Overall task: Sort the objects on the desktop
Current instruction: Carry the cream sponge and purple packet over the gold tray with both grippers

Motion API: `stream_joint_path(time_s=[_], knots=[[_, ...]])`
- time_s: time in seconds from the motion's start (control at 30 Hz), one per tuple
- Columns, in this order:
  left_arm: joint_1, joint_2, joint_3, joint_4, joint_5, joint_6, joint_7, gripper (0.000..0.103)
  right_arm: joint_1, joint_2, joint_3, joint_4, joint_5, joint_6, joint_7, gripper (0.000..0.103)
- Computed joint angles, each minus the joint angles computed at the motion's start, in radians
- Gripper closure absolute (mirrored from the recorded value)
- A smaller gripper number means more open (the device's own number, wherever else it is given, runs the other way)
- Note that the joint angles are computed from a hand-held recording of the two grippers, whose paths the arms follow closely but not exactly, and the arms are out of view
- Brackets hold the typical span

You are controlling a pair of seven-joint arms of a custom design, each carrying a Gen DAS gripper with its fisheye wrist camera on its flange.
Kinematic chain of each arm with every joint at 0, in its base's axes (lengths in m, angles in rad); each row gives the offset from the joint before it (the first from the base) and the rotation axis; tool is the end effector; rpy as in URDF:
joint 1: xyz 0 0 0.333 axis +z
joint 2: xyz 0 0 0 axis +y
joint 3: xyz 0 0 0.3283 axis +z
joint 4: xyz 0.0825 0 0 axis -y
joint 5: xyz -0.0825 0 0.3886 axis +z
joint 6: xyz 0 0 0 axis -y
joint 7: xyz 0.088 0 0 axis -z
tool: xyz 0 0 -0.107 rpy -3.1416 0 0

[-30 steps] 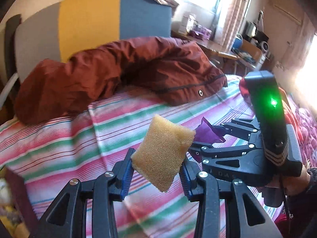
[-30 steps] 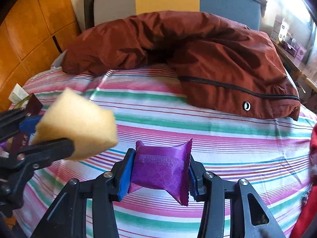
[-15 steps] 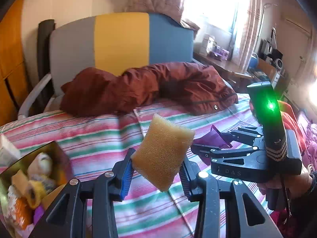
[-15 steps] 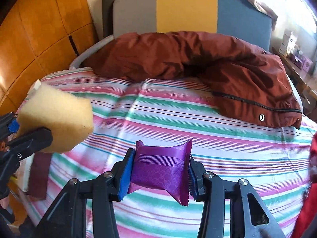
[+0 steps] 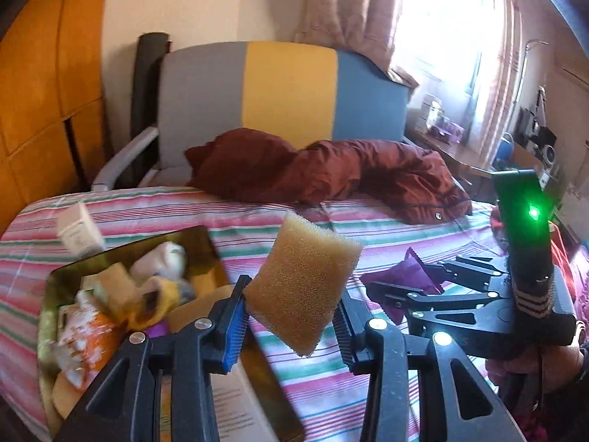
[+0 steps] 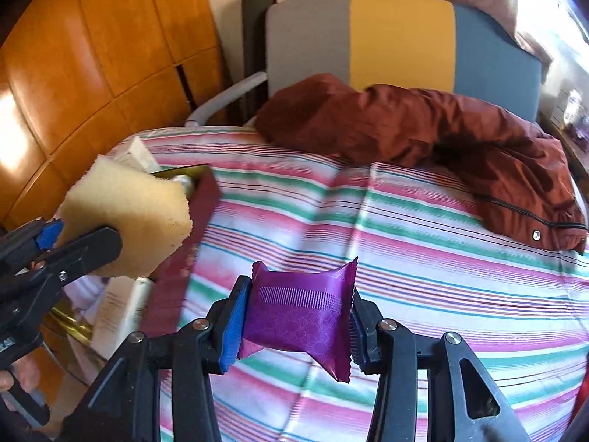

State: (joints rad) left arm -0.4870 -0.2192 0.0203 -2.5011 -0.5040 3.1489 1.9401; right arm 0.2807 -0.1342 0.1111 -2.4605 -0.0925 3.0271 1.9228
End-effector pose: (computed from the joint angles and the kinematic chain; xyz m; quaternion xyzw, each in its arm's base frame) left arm 0.4559 -0.1813 0.4695 -0.5281 0.7382 -0.3715 0.1951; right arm 0.4714 0.2034 0.4372 -0.7066 0.6188 -0.1630 0.3022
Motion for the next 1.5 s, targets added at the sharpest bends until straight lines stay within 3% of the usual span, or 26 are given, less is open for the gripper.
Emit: stream_joint_path(time_s=[0.07,0.3,0.63,0.9,1.07,1.27,1.5], knots=[[0.036,-0.02,-0.021,-0.026,0.023,0.014,-0.025,0.061,0.006,0.003,0.016,0.005,-0.009,0.005,0.017,0.055],[0.099,-0.101,-0.013,-0.119,0.116,0.04,-0.12,0.061,0.068,0.025,0.026,0.028,0.032,0.027,0.006,0.055],[0.116,-0.179,0.059,-0.223,0.222,0.057,-0.221,0.061,0.139,0.061,0.048,0.072,0.074,0.042,-0.005,0.055],[0.082,-0.239,0.19,-0.294,0.252,0.057,-0.249,0.061,0.176,0.089,0.066,0.093,0.061,0.025,0.006,0.055],[0.028,-0.285,0.29,-0.332,0.263,0.073,-0.229,0.061,0.193,0.123,0.069,0.117,0.046,0.02,0.013,0.055],[-0.031,-0.297,0.34,-0.363,0.283,0.075,-0.207,0.061,0.205,0.181,0.062,0.19,0.0,0.002,0.042,0.055],[-0.113,-0.177,0.389,-0.307,0.266,0.088,-0.216,0.061,0.231,0.28,0.04,0.32,-0.026,-0.051,0.052,0.055]])
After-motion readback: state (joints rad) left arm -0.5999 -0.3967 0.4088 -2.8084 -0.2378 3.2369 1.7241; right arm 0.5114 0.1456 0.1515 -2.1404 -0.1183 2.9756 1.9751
